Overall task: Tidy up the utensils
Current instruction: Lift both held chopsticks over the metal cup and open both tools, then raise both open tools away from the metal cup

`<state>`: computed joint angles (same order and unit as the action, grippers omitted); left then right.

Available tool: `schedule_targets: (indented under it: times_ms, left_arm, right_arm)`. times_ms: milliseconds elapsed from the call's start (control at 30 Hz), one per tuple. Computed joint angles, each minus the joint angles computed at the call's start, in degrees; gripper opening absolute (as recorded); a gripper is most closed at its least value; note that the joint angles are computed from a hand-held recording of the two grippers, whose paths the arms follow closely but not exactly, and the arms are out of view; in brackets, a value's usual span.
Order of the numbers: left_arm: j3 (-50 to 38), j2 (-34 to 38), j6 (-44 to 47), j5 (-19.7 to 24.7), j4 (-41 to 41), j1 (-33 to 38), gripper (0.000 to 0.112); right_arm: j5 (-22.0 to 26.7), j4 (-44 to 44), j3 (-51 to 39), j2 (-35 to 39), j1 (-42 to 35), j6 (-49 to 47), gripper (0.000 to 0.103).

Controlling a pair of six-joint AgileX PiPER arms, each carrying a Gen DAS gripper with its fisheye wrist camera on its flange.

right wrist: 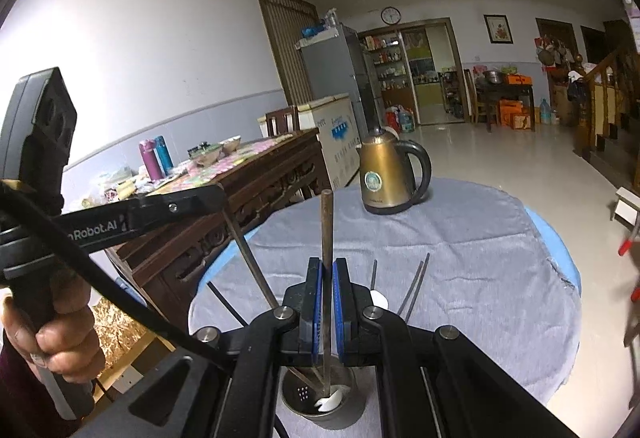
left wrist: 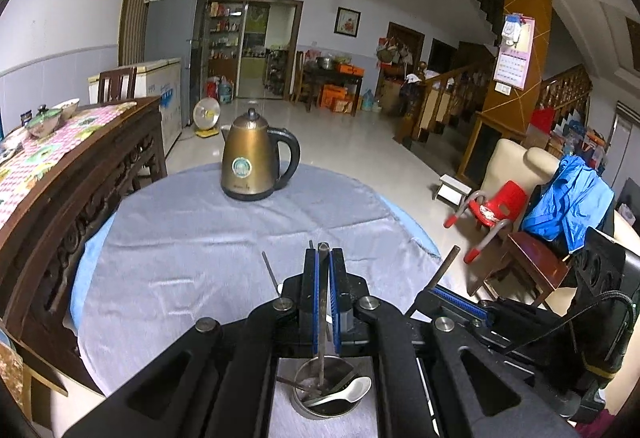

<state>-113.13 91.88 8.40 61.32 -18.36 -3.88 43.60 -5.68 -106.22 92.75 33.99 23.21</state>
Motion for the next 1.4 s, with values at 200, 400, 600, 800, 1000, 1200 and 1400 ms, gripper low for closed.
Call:
schedule_targets:
  times_ms: [200,400,600,800,1000,1200,1400]
  left_arm:
    - [2.31,-0.96,-0.67,-0.87,0.99,-0.54,0.005]
    - [1.37,0.37,-2.35,0.89,3.66,-1.54,0.005]
    - [-0.81,2.06,-2.47,3.6,2.35,-0.11,0.023]
    - [2.66,-2.15,-1.48,0.26,-1.65,4.36,0.035]
    - [9.72,-8.92,-1.95,-3.23,-2.52,7.93,0.051]
    - [19.16,-17.74,-5.67,-7.13,5.16,8.19,0.068]
    - [27.58,-23.69,-13.67,-9.86,19.92,3.31,0.081]
  right_arm:
    - [0.39,-0.41,0.49,0.8,0.32,0.67,0.006]
    - [1.77,-1.13,0.08,2.22,0.73,1.6,0.006]
    - [2.07,5.78,-0.84,3.62,-2.8,1.79,0.027]
    - [-6.95,2.4,8.23,-3.39,-4.3,7.07,0.044]
    - [-9.12,-1.99,14.21,-8.27,-5.67,14.4,0.044]
    - [-11.0,1.27,21.56,-13.11,-7.19,16.69,0.044]
    - [-10.36,1.65,25.3,-17.71,-6.06,17.76,0.053]
